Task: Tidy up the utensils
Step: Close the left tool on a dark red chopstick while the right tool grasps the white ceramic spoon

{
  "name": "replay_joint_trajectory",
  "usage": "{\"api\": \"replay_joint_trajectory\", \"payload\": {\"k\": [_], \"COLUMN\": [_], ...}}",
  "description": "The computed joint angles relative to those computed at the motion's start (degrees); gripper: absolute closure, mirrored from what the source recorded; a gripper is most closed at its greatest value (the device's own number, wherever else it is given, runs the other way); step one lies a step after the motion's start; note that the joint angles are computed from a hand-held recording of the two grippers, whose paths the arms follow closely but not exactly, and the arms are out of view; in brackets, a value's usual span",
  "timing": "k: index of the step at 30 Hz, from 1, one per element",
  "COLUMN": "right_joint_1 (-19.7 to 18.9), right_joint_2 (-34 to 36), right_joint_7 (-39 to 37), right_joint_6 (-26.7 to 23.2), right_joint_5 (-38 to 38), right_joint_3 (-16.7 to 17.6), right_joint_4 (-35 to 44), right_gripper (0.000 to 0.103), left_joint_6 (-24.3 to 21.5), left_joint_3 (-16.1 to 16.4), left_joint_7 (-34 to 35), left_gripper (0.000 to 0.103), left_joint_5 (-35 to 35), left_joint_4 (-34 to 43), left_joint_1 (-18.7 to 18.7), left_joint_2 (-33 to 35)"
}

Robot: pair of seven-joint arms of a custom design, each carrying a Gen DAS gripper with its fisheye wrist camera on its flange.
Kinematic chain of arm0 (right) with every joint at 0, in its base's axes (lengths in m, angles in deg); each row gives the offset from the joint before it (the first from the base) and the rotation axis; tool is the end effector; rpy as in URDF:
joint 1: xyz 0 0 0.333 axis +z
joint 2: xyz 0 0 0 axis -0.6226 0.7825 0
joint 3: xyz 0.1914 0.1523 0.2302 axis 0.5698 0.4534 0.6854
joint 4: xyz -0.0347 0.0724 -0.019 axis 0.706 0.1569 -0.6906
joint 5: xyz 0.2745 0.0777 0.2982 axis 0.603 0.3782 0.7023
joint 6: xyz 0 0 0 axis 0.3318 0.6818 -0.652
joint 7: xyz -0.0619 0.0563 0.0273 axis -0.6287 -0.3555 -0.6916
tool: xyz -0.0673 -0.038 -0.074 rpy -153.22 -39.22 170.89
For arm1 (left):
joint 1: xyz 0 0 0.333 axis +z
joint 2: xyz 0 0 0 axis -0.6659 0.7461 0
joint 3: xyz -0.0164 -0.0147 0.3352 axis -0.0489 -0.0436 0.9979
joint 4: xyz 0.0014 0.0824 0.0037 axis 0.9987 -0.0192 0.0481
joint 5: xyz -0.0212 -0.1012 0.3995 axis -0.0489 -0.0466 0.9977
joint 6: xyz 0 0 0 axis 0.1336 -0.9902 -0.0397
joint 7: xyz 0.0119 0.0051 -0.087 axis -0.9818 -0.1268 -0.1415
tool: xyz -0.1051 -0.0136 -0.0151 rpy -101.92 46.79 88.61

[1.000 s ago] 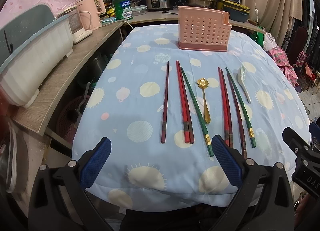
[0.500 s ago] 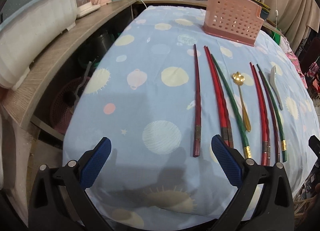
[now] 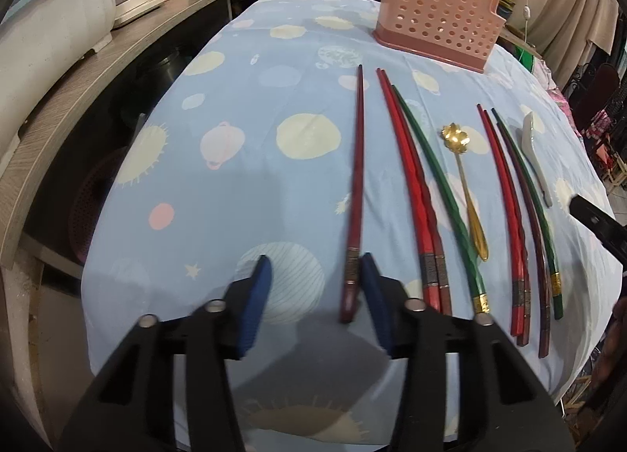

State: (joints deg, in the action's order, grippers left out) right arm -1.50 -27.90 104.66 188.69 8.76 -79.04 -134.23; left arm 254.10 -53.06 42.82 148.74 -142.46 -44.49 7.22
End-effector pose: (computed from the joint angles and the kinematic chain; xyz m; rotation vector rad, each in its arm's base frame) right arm 0.5410 0.2199 0.2917 -1.8105 1.7176 -0.4822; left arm 0.4733 -0.1334 0.2898 -2.1286 1.6434 -0.5056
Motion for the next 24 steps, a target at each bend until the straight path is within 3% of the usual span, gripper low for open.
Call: {"api": "replay_joint_trajectory", "payload": {"k": [5, 7, 11, 13, 18, 24], "right_joint_1": [-1.5, -1.6, -0.5, -3.7, -9.0, -12.4], "right_joint_2": [4.3, 5.7, 7.0, 6.7, 5.5, 2.4], "right_joint_7": [1.3, 2.5, 4.5, 4.0, 3.0, 2.2], "right_joint_6": [-2.7, -3.9, -3.3, -2.8, -2.3, -0.3], "right_joint_5": [-2.9, -4.3, -6.9, -7.7, -8.2, -7.8], "right_joint_3": [0.6, 0.2, -1.2, 2.0, 7.2, 11.1], "right_joint_4": [5.3, 6.8, 7.7, 7.5, 6.3, 3.7], "right_gripper": [0.058, 0.067, 0.075, 0.091, 0.093, 0.094], "left_joint_6": [2.5, 3.1, 4.0, 4.5, 5.0, 5.6], "left_joint_3": [0.4, 0.6, 0.9, 1.0, 1.1, 0.9], "left_joint_7": [0.4, 0.5, 1.1, 1.3, 1.7, -2.6], "left_gripper": [0.093, 0.093, 0.093, 0.094, 0.095, 0.096], "left_joint_5": [0.3, 0.5, 0.2, -0.2, -0.5, 3.7], "left_joint_4": [0.5, 0.6, 0.8, 0.8, 0.6, 0.0], "left_joint_1": [0.4, 0.4, 0.5, 0.6, 0.5, 1.0], "left_joint_2": [0.8, 1.0, 1.3, 1.3, 0.8, -2.3]}}
